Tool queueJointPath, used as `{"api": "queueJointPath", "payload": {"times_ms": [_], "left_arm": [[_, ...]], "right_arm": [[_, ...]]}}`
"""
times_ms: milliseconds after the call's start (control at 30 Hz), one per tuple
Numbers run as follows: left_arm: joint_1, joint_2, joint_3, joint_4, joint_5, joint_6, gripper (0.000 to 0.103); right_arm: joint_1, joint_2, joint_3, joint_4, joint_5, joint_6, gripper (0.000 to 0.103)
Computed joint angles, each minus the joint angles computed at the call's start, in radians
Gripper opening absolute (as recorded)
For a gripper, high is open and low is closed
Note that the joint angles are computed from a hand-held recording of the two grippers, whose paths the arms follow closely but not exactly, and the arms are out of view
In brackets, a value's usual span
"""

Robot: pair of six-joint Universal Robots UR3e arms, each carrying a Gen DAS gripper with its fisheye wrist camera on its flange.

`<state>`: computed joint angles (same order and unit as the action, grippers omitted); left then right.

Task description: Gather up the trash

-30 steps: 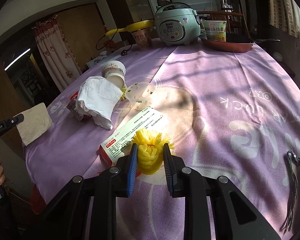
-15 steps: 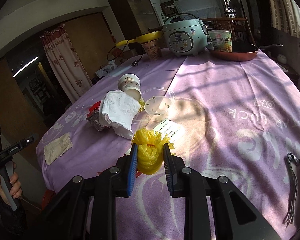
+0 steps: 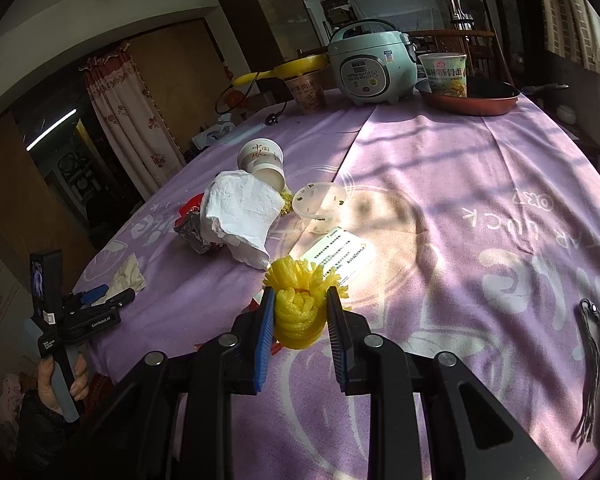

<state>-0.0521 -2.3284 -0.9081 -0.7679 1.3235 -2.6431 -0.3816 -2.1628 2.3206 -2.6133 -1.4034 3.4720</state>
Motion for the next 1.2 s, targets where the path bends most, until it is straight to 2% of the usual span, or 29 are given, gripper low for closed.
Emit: {"api": "queueJointPath", "payload": {"times_ms": [33,100,133,200,400,500,667,833,967,1067,1167,1200], "left_arm": [[0.015,0.003,0.014,-0.029,-0.027,-0.005,0.036],[0.05,0.015,0.045,-0.095,-0.096,-0.014,0.016],[0.067,0.029,0.046,-0.113,-0.128,-0.019,0.01],[0.101,0.062,0.04,-0.139,-0.189,-0.026,0.008],[0.192,0.184,-0.04,-0.139,-0.318,-0.04,0.008],[0.247,0.26,-0.118,-0.115,-0.353,-0.04,0.008],[0.366,0.39,-0.329,-0.037,-0.346,-0.019,0.008],[0.518,0.469,-0.516,0.002,-0.335,-0.019,0.008],[0.634,0.463,-0.597,0.025,-0.328,-0.027,0.01],[0.687,0.403,-0.59,0.003,-0.314,-0.025,0.01],[0.707,0.328,-0.552,-0.003,-0.293,-0.046,0.02],[0.712,0.305,-0.533,-0.014,-0.291,-0.052,0.031]], "right_arm": [[-0.003,0.001,0.001,-0.002,0.004,0.001,0.026],[-0.004,0.006,0.001,-0.009,0.005,0.003,0.026],[-0.005,0.007,0.001,-0.012,0.008,0.005,0.026],[-0.004,0.008,0.0,-0.019,0.015,0.01,0.026],[0.039,0.015,-0.036,-0.024,-0.002,0.029,0.026],[0.071,0.031,-0.074,-0.035,0.008,0.035,0.026],[0.206,0.179,-0.198,-0.108,-0.006,0.051,0.026],[0.391,0.393,-0.397,-0.146,-0.042,0.052,0.026],[0.52,0.563,-0.59,-0.117,-0.059,0.043,0.026],[0.6,0.679,-0.731,-0.067,-0.084,0.039,0.026],[0.659,0.787,-0.866,-0.01,-0.096,0.044,0.026],[0.681,0.825,-0.918,0.018,-0.103,0.045,0.026]]}}
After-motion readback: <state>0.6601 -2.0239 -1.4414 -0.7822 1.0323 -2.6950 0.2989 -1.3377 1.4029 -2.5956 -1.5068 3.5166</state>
